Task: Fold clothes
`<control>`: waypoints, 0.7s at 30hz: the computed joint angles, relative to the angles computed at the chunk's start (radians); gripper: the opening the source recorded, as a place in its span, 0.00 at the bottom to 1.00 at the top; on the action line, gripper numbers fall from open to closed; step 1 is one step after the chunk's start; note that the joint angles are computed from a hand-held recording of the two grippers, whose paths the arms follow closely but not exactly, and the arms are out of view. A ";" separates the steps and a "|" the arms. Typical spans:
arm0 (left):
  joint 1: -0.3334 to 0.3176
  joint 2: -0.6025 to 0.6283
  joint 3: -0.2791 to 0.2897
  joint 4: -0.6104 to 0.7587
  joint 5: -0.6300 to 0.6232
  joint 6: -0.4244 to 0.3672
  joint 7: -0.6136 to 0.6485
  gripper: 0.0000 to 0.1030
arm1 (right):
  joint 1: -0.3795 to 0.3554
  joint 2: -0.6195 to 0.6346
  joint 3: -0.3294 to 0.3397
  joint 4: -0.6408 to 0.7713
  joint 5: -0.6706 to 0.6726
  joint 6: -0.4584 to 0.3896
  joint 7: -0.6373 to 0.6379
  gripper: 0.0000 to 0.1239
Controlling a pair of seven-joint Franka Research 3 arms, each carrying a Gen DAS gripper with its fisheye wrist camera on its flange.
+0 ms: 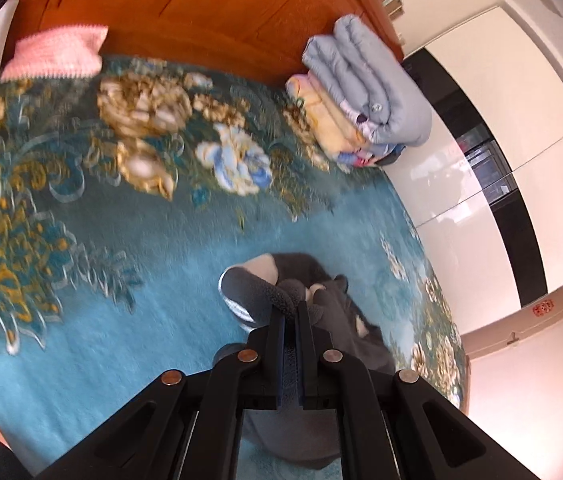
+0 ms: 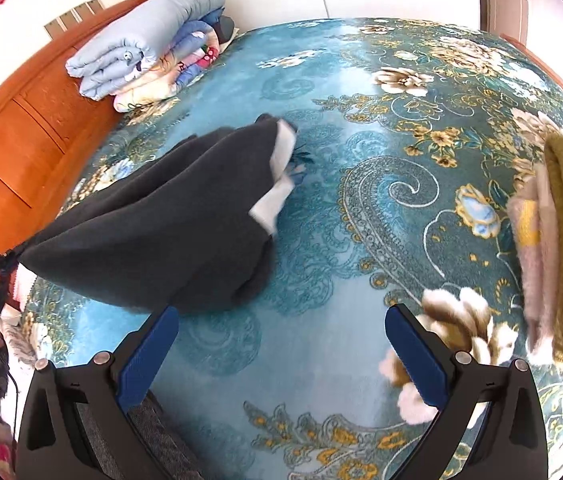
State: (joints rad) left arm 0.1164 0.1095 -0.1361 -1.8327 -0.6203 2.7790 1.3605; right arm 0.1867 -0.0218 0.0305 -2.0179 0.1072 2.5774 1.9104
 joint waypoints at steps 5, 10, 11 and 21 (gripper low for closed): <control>-0.016 0.068 -0.043 0.221 0.073 -0.064 0.104 0.04 | 0.000 -0.034 -0.003 -0.044 0.070 0.022 -0.037 0.83; -0.083 0.143 -0.174 0.396 0.014 -0.147 0.358 0.04 | -0.029 -0.077 -0.009 -0.074 0.046 0.080 0.002 0.83; -0.105 0.160 -0.196 0.426 0.010 -0.178 0.407 0.04 | -0.041 -0.094 -0.013 -0.087 0.035 0.093 0.021 0.83; -0.287 0.272 -0.235 0.411 0.043 -0.476 0.480 0.04 | -0.246 -0.289 0.008 -0.234 -0.251 0.091 0.237 0.83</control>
State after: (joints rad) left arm -0.1709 0.3818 -0.3712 -1.4216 -0.5775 2.3034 1.8403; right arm -0.0591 -0.3106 0.0386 -2.2516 -0.1443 2.6688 2.1473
